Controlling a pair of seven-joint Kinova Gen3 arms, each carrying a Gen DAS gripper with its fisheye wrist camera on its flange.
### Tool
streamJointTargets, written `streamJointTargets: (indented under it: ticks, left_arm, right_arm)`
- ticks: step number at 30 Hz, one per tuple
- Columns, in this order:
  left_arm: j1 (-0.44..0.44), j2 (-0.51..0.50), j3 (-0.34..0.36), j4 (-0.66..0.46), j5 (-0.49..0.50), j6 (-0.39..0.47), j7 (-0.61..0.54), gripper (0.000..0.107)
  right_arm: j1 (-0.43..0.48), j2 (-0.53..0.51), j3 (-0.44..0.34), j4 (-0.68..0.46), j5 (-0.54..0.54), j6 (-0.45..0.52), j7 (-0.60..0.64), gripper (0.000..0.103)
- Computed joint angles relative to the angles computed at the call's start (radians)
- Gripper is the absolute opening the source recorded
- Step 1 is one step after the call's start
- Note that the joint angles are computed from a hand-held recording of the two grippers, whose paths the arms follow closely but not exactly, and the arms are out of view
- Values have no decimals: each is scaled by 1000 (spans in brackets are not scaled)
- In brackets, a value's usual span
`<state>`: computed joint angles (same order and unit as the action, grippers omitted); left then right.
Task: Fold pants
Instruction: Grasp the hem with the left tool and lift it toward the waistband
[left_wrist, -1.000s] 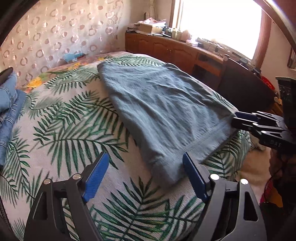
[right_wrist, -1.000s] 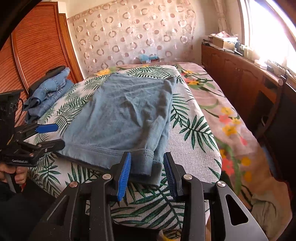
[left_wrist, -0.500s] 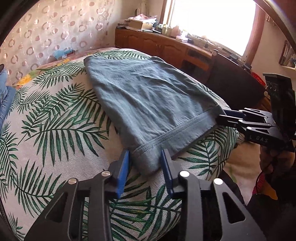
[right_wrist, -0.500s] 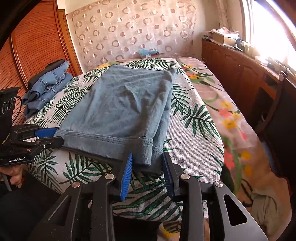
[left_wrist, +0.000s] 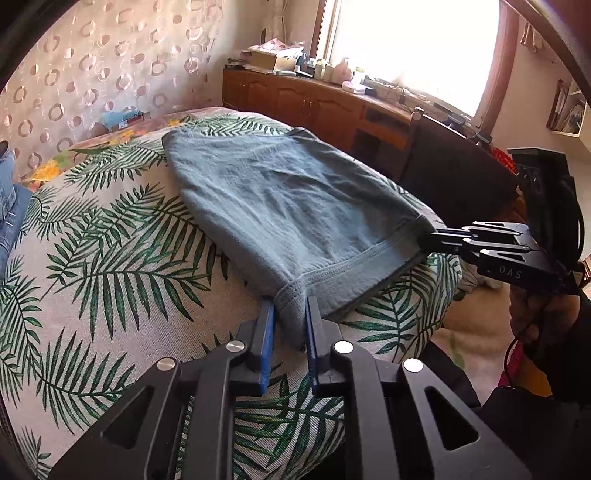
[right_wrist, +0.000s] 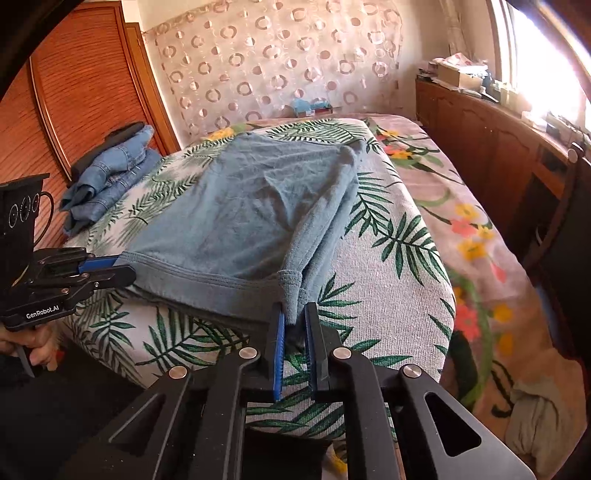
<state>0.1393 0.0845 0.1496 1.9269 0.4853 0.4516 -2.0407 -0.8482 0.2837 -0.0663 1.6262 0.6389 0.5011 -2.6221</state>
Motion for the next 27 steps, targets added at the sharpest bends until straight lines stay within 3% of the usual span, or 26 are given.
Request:
streamJointTargets:
  ticks: [11,27]
  left_arm:
    - [2,-71,-29,18,95,-19,-81,15]
    - [55,-148,-83,0,110,-42,-108,15]
  right_arm:
    - [-23,-44,-4,20,78,-13,-58,9]
    - [-22,-86,-47,50,274,-14,-196,9]
